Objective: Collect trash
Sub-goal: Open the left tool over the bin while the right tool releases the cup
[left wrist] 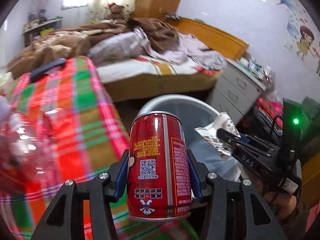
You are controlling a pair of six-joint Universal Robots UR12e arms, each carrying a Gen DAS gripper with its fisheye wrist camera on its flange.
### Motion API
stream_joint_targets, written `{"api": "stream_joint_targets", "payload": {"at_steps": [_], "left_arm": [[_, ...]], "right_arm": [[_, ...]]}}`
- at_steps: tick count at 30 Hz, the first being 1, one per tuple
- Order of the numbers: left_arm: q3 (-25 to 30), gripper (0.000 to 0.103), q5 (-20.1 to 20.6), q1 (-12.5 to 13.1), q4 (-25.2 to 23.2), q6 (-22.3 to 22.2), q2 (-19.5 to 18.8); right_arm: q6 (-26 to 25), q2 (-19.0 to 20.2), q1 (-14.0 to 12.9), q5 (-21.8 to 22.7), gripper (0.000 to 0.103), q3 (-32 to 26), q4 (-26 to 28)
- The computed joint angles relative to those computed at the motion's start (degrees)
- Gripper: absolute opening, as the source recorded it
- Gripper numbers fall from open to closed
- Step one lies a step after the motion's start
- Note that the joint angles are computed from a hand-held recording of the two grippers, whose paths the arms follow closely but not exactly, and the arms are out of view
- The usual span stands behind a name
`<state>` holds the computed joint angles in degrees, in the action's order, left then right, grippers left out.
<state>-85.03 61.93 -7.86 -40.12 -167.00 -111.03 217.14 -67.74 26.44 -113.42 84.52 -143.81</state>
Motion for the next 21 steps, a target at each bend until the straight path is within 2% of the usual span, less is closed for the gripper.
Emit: {"api": "stream_joint_targets", "payload": {"at_steps": [7, 10, 13, 14, 15, 17, 18, 19, 21], "left_arm": [[2.1, 0.053, 1.1, -2.4, -3.3, 2.5, -2.3], [2.9, 0.053, 2.4, -3.1, -3.3, 2.5, -3.2], [3.0, 0.053, 1.5, -3.2, -2.8, 3.5, -3.5], [2.9, 0.054, 1.2, -3.2, -1.9, 3.2, -3.5], [2.8, 0.062, 1.4, -3.2, -1.3, 2.9, -3.4], [2.5, 0.069, 0.9, -3.1, -0.1, 2.5, -3.3], [2.6, 0.069, 0.4, -3.0, -0.2, 2.6, -3.3], [2.7, 0.069, 0.2, -2.8, -0.3, 2.5, -3.3], [2.3, 0.069, 0.9, -2.6, 1.0, 1.8, -3.0]], "right_arm": [[-0.1, -0.6, -0.9, 0.6, 0.020, 1.1, 3.3], [-0.4, -0.6, -1.2, 0.6, 0.020, 1.1, 4.5], [-0.4, -0.8, -1.5, 1.0, 0.020, 1.5, 4.7], [-0.6, -0.7, -1.5, 0.7, 0.020, 1.4, 5.0], [-0.8, -0.7, -1.6, 0.7, 0.021, 1.4, 5.2], [-1.0, -0.9, -1.9, 2.1, 0.026, 1.7, 4.7], [-0.9, -1.0, -2.0, 2.4, 0.035, 1.9, 4.3], [-0.7, -1.0, -2.0, 2.4, 0.049, 2.0, 3.8], [-0.4, -1.2, -1.8, 1.7, 0.058, 2.4, 2.5]]}}
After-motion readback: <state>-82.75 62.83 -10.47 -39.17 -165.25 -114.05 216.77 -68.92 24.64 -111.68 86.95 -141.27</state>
